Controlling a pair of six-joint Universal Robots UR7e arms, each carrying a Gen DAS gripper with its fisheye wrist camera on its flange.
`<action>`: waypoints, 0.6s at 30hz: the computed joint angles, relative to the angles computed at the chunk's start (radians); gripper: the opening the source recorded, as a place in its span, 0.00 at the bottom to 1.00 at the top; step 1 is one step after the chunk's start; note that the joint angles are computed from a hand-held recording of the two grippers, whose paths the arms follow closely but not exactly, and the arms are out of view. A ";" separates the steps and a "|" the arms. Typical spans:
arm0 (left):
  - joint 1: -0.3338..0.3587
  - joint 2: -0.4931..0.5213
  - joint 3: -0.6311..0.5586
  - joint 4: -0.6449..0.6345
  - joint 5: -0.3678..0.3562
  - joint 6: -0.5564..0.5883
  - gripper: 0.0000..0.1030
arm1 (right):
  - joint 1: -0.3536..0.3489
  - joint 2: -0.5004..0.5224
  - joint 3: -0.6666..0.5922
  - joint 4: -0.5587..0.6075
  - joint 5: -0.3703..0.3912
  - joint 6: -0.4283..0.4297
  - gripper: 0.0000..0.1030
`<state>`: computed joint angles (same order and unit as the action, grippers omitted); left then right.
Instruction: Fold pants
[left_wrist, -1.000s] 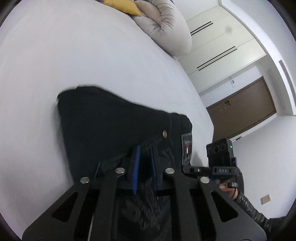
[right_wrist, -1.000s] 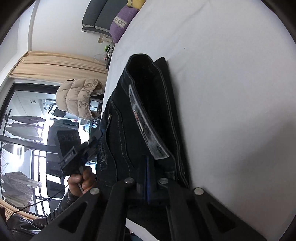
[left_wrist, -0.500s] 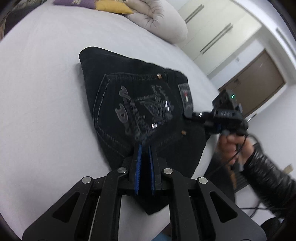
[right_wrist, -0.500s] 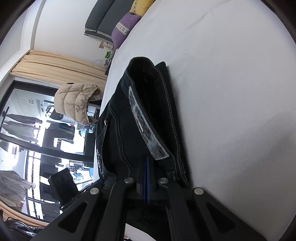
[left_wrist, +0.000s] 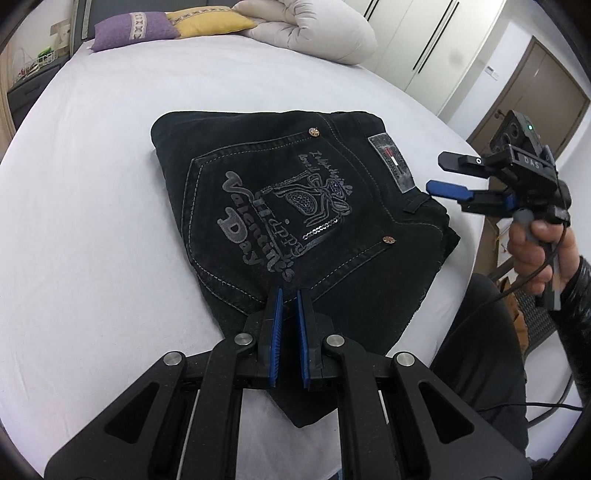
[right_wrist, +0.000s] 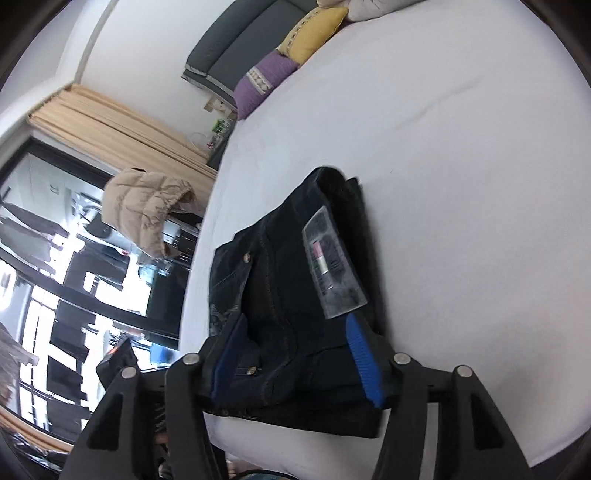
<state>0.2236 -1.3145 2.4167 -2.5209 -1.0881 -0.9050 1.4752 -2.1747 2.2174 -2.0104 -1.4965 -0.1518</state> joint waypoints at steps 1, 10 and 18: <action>-0.002 -0.001 0.000 0.004 0.001 -0.002 0.07 | 0.004 0.017 -0.013 0.004 -0.022 0.007 0.57; -0.020 -0.034 -0.029 0.078 0.018 -0.060 0.08 | -0.047 0.142 -0.066 0.051 -0.038 -0.023 0.62; 0.002 -0.145 -0.027 0.146 0.067 -0.162 0.48 | -0.052 0.131 -0.082 0.042 -0.051 -0.042 0.65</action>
<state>0.2252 -1.4595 2.3901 -2.3745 -1.0216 -1.0671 1.4236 -2.0435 2.1349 -1.9689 -1.5475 -0.1936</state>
